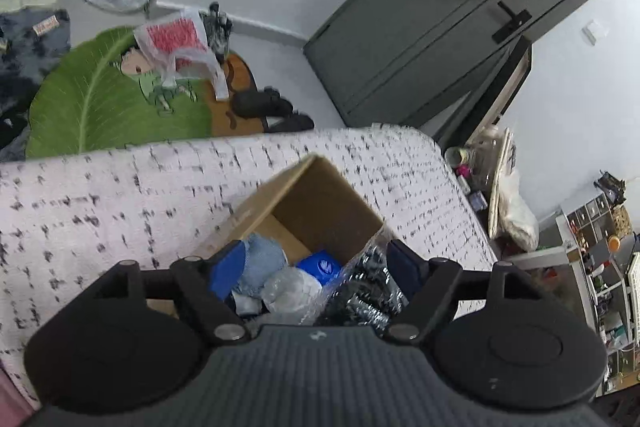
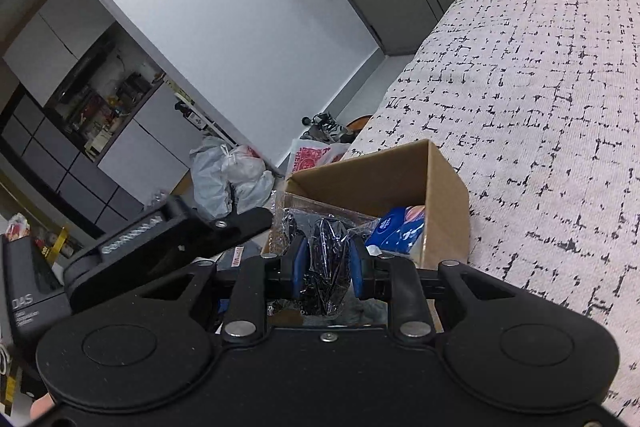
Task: Organize soft objects
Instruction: 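Open both tools inside the box to release the items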
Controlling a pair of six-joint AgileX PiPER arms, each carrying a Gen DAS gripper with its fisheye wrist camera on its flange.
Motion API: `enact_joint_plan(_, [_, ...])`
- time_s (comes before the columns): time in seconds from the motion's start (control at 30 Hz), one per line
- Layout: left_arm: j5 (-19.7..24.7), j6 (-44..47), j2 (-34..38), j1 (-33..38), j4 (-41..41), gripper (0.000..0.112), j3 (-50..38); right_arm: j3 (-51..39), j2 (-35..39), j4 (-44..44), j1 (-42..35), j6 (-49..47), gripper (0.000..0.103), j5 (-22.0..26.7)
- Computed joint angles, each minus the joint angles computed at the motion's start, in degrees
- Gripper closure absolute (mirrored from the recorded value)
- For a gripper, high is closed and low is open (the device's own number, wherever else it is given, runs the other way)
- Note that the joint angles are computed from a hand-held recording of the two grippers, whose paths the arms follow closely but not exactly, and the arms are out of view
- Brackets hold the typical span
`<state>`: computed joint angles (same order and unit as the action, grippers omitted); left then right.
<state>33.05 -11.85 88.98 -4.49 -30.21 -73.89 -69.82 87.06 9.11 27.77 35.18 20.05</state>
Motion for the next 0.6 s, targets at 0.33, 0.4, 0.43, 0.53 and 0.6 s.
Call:
enact_joint_plan(0.33, [-0.5, -8.7, -1.4, -1.2, 11.0, 0.03, -0.4, 0.5, -0.5, 17.5, -1.2, -13.6, 0.076, 0.6])
enact_joint_plan(0.4, [0.2, -9.1, -1.8, -1.8, 11.9, 0.03, -0.5, 1.3, -2.0, 15.6, -1.6, -10.7, 0.075, 0.8])
enact_joint_plan(0.43, [0.7, -9.9, -2.0, -2.3, 12.8, 0.03, -0.5, 1.8, -2.9, 14.1, -1.9, -8.8, 0.072, 1.0])
enact_joint_plan(0.53, [2.2, -12.6, -2.8, -3.9, 15.6, 0.03, -0.5, 2.2, -5.2, 6.6, -1.8, -1.4, 0.07, 2.3])
enact_joint_plan(0.6, [3.5, -15.0, -3.3, -5.3, 18.4, 0.03, -0.9, 2.4, -7.0, 1.9, -1.7, 2.9, 0.067, 3.8])
